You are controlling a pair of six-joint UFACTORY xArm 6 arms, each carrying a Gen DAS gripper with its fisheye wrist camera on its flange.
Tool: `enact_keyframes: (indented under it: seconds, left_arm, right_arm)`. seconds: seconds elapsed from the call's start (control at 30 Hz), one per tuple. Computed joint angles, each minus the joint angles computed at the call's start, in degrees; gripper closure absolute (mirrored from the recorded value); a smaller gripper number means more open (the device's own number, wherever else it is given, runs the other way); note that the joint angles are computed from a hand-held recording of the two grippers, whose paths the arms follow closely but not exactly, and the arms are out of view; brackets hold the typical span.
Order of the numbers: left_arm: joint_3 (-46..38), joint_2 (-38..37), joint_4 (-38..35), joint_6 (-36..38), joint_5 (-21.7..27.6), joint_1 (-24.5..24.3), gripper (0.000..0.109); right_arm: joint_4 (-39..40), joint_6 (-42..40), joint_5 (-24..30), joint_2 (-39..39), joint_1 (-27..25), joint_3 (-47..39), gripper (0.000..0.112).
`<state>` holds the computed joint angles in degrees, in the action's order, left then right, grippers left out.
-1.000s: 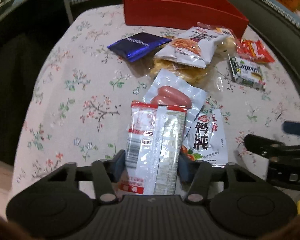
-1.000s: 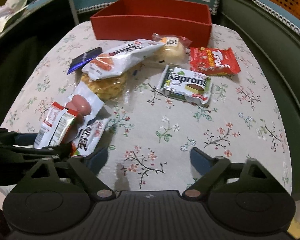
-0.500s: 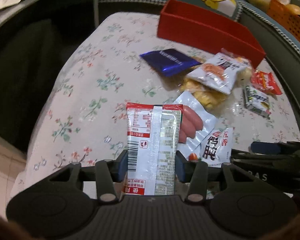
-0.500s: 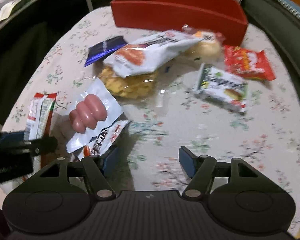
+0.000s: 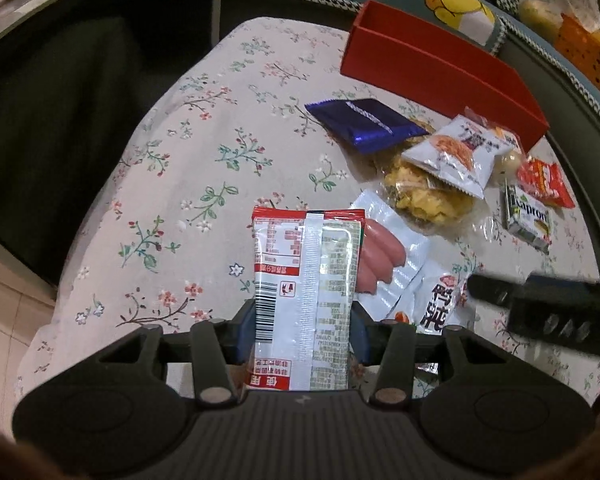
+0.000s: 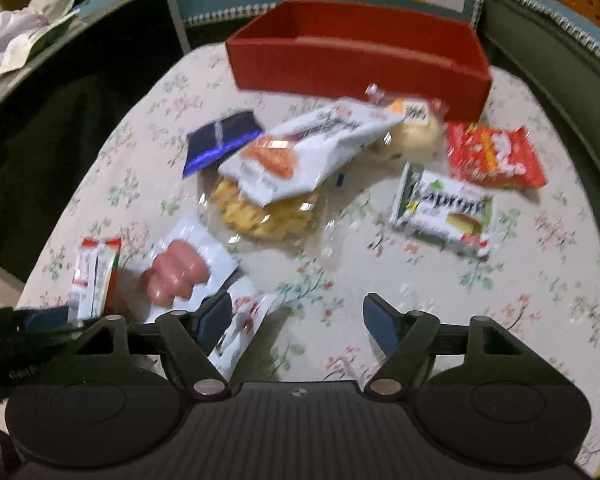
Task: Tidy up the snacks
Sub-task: 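Grasp the red-white sausage-stick pack with the left gripper while the right gripper approaches the white duck-neck pouch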
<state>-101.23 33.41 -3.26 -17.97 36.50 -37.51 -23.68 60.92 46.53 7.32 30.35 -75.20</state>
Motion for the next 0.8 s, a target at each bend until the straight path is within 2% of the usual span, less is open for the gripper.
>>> enact_keyframes:
  seconds: [0.07, 0.17, 0.23, 0.27, 0.33, 0.4, 0.43, 0.47, 0.5, 0.57, 0.7, 0.73, 0.8]
  left_arm:
    - [0.8, -0.6, -0.7, -0.2, -0.7, 0.1, 0.058]
    - [1.4, -1.0, -1.5, 0.6, -0.9, 0.1, 0.058]
    - [1.5, -1.1, 0.0, -0.4, -0.3, 0.0, 0.058]
    - [1.5, -1.0, 0.7, -1.2, 0.1, 0.2, 0.058]
    - [1.3, -0.8, -1.1, -0.8, 0.8, 0.5, 0.058]
    - [0.5, -0.1, -1.5, -0.6, 2.1, 0.6, 0.058]
    - [0.3, 0.0, -1.7, -0.5, 2.7, 0.5, 0.058]
    - [-0.1, 0.1, -1.9, -0.2, 3.1, 0.3, 0.058]
    - [-0.4, 0.3, -1.9, 0.3, 3.4, 0.1, 0.058]
    - [-1.0, 0.6, -2.5, 1.8, 3.9, -0.4, 0.058]
    - [-1.7, 1.2, -0.4, 1.6, 4.4, -1.3, 0.057]
    - [-1.6, 1.2, 0.0, 1.3, 4.2, -1.4, 0.057]
    - [-0.9, 0.9, 0.7, 1.0, 3.3, -1.5, 0.056]
  right_arm:
    - [1.2, -0.6, 1.3, 1.4, 0.6, -1.3, 0.034]
    - [4.4, -2.6, -0.4, 3.6, 1.2, -2.8, 0.034]
    - [2.7, -2.6, 2.4, 7.0, 2.2, -6.4, 0.034]
    - [2.8, -3.1, 2.7, 8.2, 2.3, -7.3, 0.026]
    - [2.4, -5.1, 3.1, 8.9, 2.3, -7.7, 0.022]
    - [1.4, -6.6, 4.0, 7.4, 2.2, -6.4, 0.031]
    - [0.7, -6.4, 5.4, 6.0, 2.0, -5.2, 0.04]
    - [0.5, -6.1, 6.7, 4.6, 1.7, -3.9, 0.044]
    - [0.8, -5.8, 7.0, 2.7, 1.1, -2.1, 0.046]
    - [3.9, -6.5, 6.5, -1.3, -0.4, 1.9, 0.061]
    - [4.1, -8.1, 7.7, -4.7, -0.9, 4.8, 0.054]
    - [4.0, -8.1, 6.9, -4.9, -0.9, 5.1, 0.045]
    - [3.4, -9.3, 3.7, -4.7, -0.9, 5.5, 0.043]
